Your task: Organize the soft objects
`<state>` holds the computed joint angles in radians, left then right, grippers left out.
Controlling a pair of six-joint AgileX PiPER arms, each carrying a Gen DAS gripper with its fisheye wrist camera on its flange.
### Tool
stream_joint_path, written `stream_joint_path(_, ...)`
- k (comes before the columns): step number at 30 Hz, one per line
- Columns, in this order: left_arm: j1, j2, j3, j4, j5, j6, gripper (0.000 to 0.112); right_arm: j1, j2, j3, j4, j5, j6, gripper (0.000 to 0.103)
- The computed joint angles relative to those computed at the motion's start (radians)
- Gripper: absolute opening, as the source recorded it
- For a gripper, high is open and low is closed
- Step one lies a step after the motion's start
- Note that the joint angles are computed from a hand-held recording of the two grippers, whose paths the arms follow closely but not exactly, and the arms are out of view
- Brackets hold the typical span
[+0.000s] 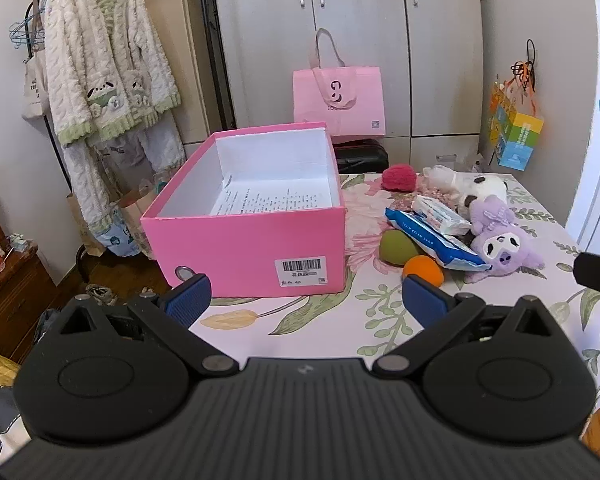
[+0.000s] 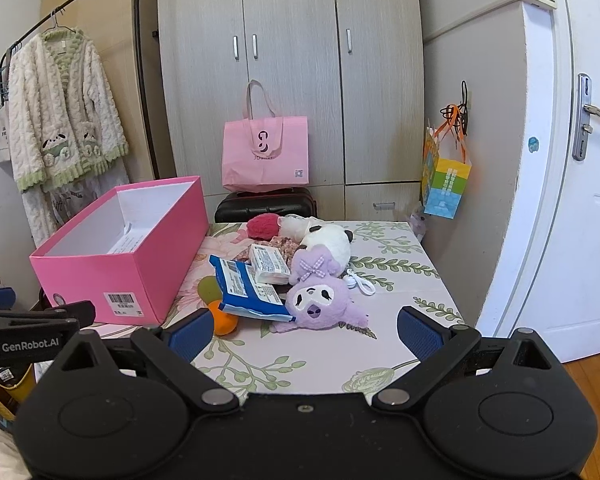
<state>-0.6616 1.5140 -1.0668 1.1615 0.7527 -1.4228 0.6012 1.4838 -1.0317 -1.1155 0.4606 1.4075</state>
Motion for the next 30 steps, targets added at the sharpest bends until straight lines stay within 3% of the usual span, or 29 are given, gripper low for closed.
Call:
stream_joint_path(12, -0.009, -0.024, 0.03, 0.043, -0.028, -0.016, 0.103, -0.004, -0.006, 0.011, -0.009, -0.005, 0.002, 0.1)
stream_joint_path(16, 0.014, -0.063, 0.064, 0.064, -0.089, 0.0, 0.103, 0.001, -0.02, 0.025, -0.024, 0.0, 0.005, 0.1)
stream_joint_path(22, 0.004, -0.084, 0.084, 0.137, -0.055, -0.062, 0.102, -0.003, -0.049, 0.04, -0.059, -0.016, -0.038, 0.1)
stream_joint_path(30, 0.037, -0.006, 0.044, 0.126, -0.161, -0.053, 0.101, -0.039, -0.036, 0.068, -0.285, -0.075, 0.093, 0.1)
